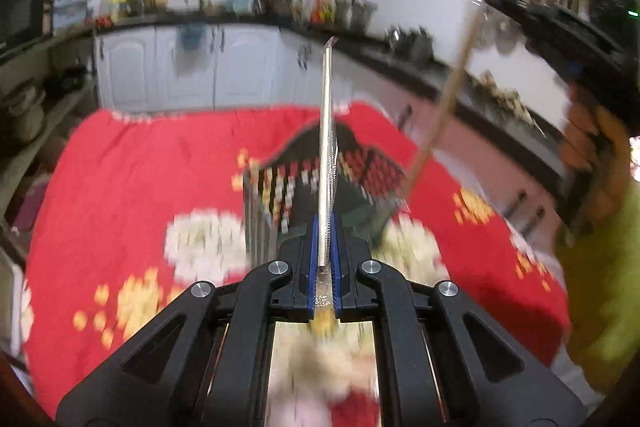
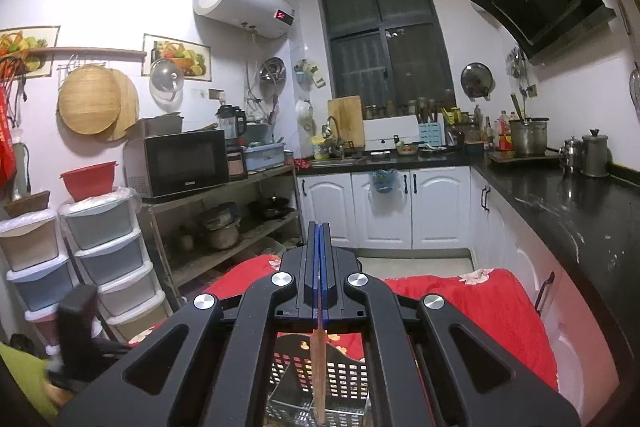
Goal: Organize utensils
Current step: 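Lower the chopsticks into the green caddy and open both tools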
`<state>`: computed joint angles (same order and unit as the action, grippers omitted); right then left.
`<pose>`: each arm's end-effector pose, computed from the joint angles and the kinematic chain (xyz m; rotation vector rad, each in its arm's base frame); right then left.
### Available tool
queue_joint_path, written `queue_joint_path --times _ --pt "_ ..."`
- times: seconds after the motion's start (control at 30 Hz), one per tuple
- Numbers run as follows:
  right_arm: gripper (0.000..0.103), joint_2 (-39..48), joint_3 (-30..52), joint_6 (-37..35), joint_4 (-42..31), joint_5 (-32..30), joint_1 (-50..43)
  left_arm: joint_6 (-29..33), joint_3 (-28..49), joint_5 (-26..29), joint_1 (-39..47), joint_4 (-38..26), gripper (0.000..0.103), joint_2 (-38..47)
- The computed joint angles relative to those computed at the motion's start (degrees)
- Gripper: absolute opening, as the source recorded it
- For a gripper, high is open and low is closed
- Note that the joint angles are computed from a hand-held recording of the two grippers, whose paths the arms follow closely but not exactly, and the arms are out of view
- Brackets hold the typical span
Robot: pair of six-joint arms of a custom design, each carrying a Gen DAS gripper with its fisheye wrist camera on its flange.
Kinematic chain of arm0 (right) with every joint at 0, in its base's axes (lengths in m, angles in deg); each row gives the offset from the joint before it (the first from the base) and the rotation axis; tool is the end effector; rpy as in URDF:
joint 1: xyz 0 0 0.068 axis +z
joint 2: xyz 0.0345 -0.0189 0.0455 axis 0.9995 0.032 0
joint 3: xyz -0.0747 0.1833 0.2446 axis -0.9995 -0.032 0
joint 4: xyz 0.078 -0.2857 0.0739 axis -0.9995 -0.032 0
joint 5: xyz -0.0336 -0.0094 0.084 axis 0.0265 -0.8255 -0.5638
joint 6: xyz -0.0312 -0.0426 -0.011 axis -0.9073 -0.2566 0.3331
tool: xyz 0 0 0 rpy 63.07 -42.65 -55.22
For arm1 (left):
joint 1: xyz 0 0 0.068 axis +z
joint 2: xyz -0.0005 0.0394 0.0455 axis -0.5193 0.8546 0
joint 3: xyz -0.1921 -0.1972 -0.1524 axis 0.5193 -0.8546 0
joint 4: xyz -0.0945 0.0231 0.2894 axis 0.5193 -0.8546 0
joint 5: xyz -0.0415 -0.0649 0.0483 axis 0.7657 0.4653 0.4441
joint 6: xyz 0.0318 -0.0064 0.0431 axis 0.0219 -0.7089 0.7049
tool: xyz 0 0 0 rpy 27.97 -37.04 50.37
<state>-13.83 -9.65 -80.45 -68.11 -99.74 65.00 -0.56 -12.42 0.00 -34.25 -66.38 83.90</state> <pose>0.1602 -0.0472 0.3864 -0.0570 1.6948 0.2278 0.2044 -0.0325 0.3251 0.7243 2.1316 -0.6398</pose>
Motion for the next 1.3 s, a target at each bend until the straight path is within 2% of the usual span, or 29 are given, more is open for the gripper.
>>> queue_joint_path --times 0.13,0.23,0.37,0.53,0.7,0.8,0.87,0.97,1.07,1.1,1.13,1.2,1.3 --pt "0.001 0.75 -1.04 1.09 2.05 0.65 0.42 13.51 6.58 2.91 7.39 -18.98 0.003 2.73" --pt "0.001 0.94 -1.7 1.57 4.1 3.6 2.49 18.64 10.63 2.31 9.55 -27.43 0.003 5.45" --pt "0.001 2.34 -2.15 2.11 7.11 4.61 3.47 22.95 15.38 -2.44 10.24 -35.31 0.003 8.41" --pt "0.001 4.51 -2.34 1.93 8.83 5.5 3.69 20.24 18.99 -10.96 6.31 -37.2 0.003 12.17" --pt "0.001 6.31 -3.01 1.27 10.67 6.3 3.98 17.74 23.33 -14.95 2.85 -38.01 0.004 17.3" --pt "0.001 7.98 -3.05 1.77 11.66 6.29 4.01 14.45 26.05 -14.48 0.83 -36.67 0.009 19.53" --pt "0.001 9.12 -3.01 2.22 11.96 5.58 3.82 11.45 27.55 -12.63 -0.47 -34.12 0.023 20.7" --pt "0.001 9.82 -3.23 2.65 12.01 5.63 3.98 6.71 28.11 -9.08 -2.02 -29.03 0.034 21.85" --pt "0.003 9.78 -3.41 2.02 10.56 5.57 3.84 3.04 27.8 -5.41 -2.63 -24.88 0.04 22.76" --pt "0.01 9.71 -3.54 1.92 10.24 5.17 3.57 2.04 27.69 -4.31 -2.5 -24.13 0.042 22.95" --pt "0.024 9.55 -3.7 1.78 9.83 5.09 3.34 1.21 27.7 -3.47 -2.41 -23.68 0.048 23.12" --pt "0.04 8.77 -4.58 1.78 10.03 4.59 2.67 0.19 27.11 -1.42 -1.33 -22.22 0.054 22.45" --pt "0.04 7.98 -5.36 1.56 9.76 4.3 2.3 0.96 25.13 0.62 1.89 -20.37 0.064 19.66"
